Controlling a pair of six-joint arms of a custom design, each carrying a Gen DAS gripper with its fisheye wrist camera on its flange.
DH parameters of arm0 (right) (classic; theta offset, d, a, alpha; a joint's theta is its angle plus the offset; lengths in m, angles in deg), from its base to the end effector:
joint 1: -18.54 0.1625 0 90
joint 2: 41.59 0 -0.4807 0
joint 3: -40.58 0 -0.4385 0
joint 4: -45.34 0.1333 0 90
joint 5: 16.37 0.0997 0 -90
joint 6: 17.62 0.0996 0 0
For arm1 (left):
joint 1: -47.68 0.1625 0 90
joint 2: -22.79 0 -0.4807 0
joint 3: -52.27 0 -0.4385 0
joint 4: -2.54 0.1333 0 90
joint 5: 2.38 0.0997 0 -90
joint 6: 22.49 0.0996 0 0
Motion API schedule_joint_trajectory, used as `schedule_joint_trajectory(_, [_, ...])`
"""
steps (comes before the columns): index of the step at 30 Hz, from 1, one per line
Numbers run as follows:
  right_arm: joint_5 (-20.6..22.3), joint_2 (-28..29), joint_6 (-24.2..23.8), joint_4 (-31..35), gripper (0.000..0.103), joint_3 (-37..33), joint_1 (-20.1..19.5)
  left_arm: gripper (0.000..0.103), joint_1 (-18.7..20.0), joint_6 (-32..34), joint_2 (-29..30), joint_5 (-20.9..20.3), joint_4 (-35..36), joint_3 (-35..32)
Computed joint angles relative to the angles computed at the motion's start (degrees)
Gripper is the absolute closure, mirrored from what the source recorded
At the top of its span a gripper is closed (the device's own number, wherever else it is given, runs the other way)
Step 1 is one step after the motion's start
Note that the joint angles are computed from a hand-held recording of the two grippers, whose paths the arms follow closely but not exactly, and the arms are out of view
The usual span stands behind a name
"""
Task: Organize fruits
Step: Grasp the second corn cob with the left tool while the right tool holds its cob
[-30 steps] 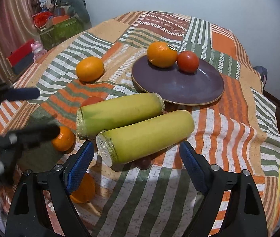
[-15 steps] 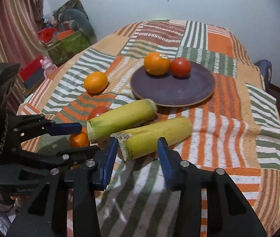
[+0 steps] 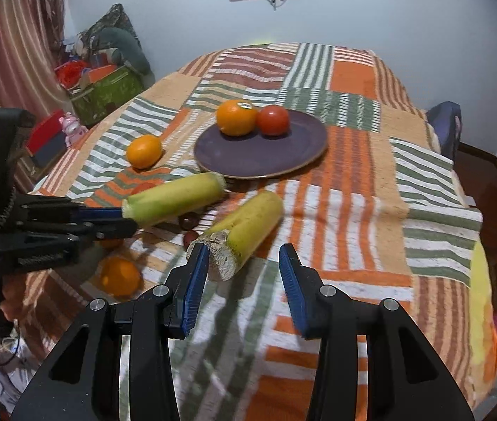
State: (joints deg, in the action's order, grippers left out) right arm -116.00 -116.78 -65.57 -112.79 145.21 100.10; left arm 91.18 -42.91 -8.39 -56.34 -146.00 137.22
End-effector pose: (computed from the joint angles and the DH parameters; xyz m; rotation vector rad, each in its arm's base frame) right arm 0.0209 -0.6541 0.3974 0.8041 -2.4658 0.6990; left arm -0.4311 -0.6737 -0.0143 0.5535 2.5465 -0.5579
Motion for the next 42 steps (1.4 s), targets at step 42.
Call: schedule_joint_trajectory(42, [-1.70, 5.28, 3.11, 6.22, 0.064, -7.00, -0.12, 0.059, 3.99, 3.42, 8.98, -0.36, 16.93, -20.23])
